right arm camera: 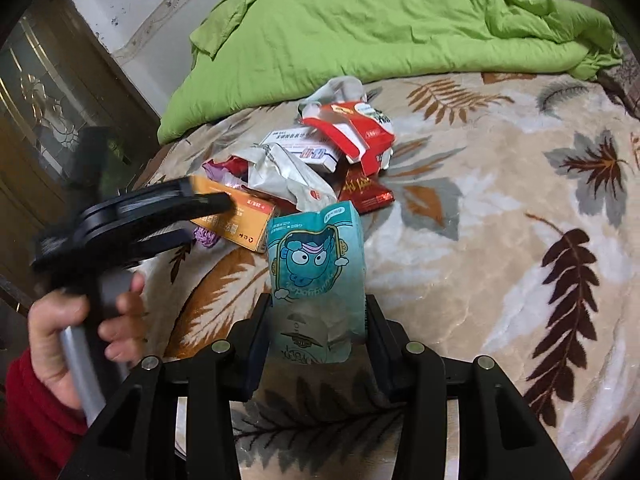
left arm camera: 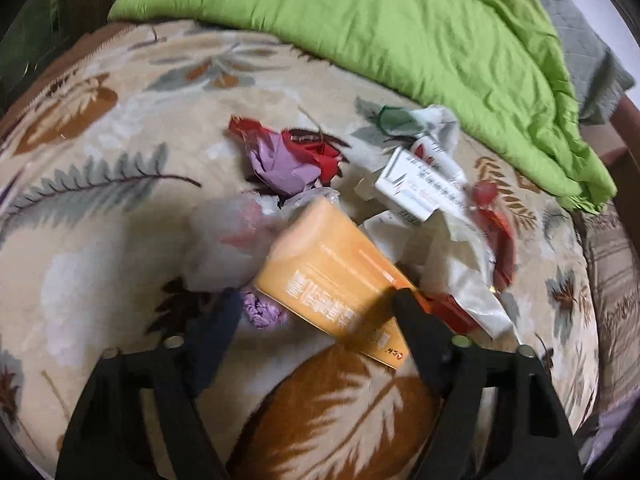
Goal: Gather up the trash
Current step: 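Grasp the blue-green wipe pack with the right gripper while the left gripper grasps the orange box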
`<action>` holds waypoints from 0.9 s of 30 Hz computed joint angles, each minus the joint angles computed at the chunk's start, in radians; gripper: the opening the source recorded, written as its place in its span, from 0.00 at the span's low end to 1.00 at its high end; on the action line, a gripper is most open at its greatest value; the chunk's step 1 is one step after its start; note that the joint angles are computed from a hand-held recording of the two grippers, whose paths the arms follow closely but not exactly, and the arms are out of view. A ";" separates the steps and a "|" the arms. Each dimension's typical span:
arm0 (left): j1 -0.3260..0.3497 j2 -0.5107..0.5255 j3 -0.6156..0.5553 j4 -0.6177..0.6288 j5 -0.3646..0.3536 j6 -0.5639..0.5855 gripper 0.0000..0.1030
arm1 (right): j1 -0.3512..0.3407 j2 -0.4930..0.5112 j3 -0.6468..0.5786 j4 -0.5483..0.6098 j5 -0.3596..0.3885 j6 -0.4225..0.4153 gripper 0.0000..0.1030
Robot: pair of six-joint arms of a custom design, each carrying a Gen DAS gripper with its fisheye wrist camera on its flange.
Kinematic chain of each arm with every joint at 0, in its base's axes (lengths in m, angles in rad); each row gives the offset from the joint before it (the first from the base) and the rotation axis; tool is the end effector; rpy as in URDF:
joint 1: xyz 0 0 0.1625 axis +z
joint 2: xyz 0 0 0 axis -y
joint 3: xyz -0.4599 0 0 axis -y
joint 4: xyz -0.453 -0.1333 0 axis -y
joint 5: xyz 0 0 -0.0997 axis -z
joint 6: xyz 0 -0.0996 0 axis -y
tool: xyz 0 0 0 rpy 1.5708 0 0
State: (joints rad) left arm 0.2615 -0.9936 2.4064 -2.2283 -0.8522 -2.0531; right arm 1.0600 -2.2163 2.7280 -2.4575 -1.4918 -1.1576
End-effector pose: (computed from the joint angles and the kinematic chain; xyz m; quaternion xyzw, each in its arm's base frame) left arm -0.2803 -0.2809 -0.0224 -0.1954 0.8578 -0.3629 0.3071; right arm 0.0022 -0.2849 0.2522 0.3190 -0.9285 0.1539 0.1119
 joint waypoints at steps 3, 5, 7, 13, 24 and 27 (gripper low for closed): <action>0.021 0.021 -0.017 0.026 0.025 -0.014 0.74 | -0.008 -0.027 0.009 0.004 0.010 -0.025 0.46; 0.028 0.023 -0.024 0.045 0.039 -0.027 0.69 | -0.012 -0.026 0.005 0.008 0.014 -0.031 0.46; 0.023 0.020 -0.030 0.080 0.057 -0.046 0.60 | -0.015 -0.027 0.002 0.016 0.020 -0.029 0.46; -0.037 -0.012 -0.018 0.114 0.099 -0.056 0.36 | -0.029 -0.029 -0.003 0.022 0.039 -0.025 0.46; -0.157 0.002 -0.041 0.127 0.107 0.032 0.26 | -0.070 -0.131 0.005 0.087 0.090 -0.063 0.46; -0.206 0.016 -0.059 0.179 0.100 0.012 0.26 | -0.092 -0.194 0.010 0.129 0.110 -0.095 0.47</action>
State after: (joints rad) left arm 0.0555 -0.9773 2.3472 -2.0492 -0.7519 -2.0407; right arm 0.9677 -2.4100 2.7381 -2.3288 -1.3818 -1.2528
